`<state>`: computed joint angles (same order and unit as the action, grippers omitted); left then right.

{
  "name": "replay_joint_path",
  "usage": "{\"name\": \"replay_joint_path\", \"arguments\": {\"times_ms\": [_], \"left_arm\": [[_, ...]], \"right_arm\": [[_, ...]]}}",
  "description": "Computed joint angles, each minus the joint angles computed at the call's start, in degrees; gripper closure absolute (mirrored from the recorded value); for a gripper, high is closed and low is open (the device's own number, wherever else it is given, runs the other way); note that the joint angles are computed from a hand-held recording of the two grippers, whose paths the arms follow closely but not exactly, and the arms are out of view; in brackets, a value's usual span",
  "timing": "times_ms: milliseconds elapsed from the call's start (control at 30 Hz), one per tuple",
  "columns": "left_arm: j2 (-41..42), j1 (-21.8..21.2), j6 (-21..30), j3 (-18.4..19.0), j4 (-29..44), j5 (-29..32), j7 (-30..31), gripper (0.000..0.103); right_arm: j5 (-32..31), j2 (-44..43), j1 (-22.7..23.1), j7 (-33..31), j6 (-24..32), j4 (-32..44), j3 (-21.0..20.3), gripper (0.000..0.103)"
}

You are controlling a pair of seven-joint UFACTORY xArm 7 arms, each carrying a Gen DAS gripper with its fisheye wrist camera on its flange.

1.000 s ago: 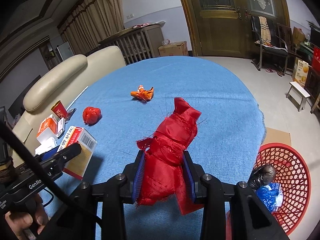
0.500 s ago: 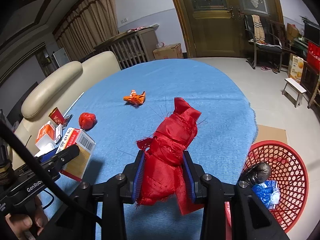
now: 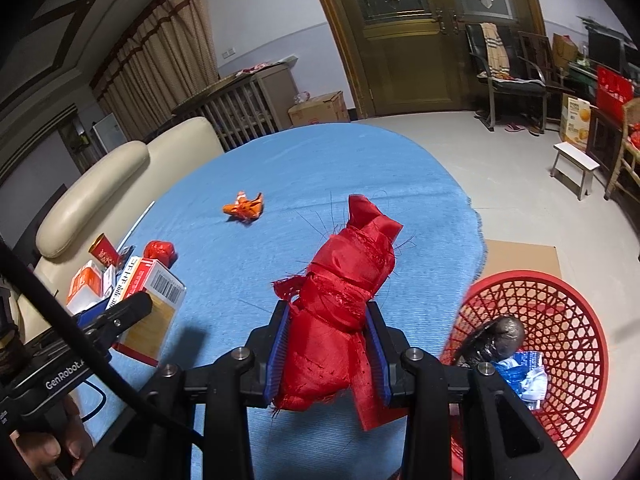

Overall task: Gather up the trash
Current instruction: 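Carry the medicine box and red mesh bag toward the red wastebasket, then release the red mesh bag from the right gripper while the left gripper drops the box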

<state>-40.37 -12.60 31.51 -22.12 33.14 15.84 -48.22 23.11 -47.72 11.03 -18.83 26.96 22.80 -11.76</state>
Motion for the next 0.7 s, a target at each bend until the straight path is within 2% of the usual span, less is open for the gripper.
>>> {"name": "replay_joint_path", "arguments": {"times_ms": [300,700], "left_arm": [[4.3,-0.8,-1.3,-2.0,3.8,1.4,0.1,0.051],[12.3,-2.2,-3.7,-5.2,10.4,5.6,-1.5,0.051]], "right_arm": [[-0.6,-1.1,-3.5,-0.8,1.0,-0.9,-2.5,0.064],[-2.6,1.8,-14.2,-4.2,1.0,-1.4,-8.0,0.064]]}}
